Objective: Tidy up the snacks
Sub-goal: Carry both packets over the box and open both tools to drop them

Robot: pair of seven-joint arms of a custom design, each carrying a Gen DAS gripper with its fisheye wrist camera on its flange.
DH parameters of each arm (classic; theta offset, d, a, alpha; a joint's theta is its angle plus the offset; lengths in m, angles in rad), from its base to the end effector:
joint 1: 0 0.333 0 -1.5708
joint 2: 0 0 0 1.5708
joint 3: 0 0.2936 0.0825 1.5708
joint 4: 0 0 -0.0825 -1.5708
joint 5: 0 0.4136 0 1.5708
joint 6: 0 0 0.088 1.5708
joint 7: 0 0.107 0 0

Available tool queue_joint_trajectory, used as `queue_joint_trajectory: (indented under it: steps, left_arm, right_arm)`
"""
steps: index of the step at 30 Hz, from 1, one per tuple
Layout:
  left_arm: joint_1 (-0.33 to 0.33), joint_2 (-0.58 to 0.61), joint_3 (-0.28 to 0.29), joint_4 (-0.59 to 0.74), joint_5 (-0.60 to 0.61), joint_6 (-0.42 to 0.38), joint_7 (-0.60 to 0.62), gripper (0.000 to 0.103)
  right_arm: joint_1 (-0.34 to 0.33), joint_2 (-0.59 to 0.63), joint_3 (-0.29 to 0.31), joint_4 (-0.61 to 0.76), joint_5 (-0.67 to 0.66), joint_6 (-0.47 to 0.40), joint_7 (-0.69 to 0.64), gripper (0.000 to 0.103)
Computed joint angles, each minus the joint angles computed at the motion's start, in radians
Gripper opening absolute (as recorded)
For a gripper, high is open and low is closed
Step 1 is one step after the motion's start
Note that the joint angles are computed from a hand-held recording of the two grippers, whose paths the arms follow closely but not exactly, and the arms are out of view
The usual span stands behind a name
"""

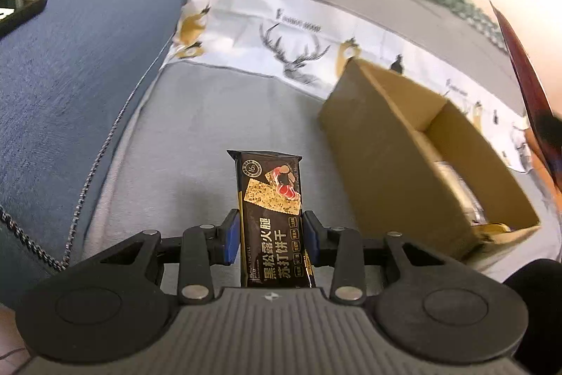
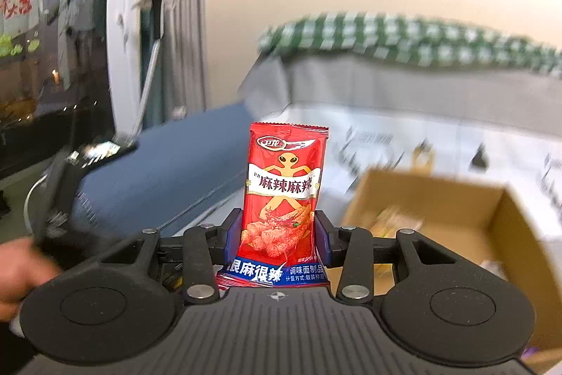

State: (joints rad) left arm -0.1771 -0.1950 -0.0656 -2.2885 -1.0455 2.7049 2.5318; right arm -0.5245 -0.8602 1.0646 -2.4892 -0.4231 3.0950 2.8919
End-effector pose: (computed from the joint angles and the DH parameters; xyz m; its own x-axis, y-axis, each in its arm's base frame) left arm 0.5394 -0.1036 0.4502 -0.4552 -0.8491 0.2679 -0.6809 0.1381 -0.7192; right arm 0.3841 0.3289 0.4862 -0.0174 -0.9936 -0.1113 -0.3115 0.1111 -0.9437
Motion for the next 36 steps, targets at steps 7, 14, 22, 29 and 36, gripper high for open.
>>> queue_joint_trajectory:
  steps: [7,14,22,29,36]
  left_arm:
    - [-0.056,-0.075,0.007,-0.054,-0.139,0.005,0.082,0.041]
    - [-0.09,-0.048,-0.022,0.015,-0.212,0.0,0.017,0.041]
    - [-0.146,0.035,-0.094,0.204,-0.29,0.044,0.038,0.041]
    - [-0.188,0.139,-0.175,0.364,-0.217,0.135,0.005,0.041]
    - [-0.19,0.171,-0.2,0.4,-0.193,0.131,-0.001,0.055]
  right_arm:
    - [-0.01,-0.18,-0.043,-0.157,0.052,-0.023,0.092,0.044]
    - [0.07,-0.159,-0.122,-0.239,0.033,-0.108,0.193,0.044]
    - [0.083,-0.181,-0.131,-0.265,-0.046,-0.157,0.307,0.044]
    - [0.099,-0.217,-0.151,-0.289,-0.116,-0.206,0.406,0.044]
    - [0.138,-0.196,-0.18,-0.282,-0.184,-0.287,0.462,0.049]
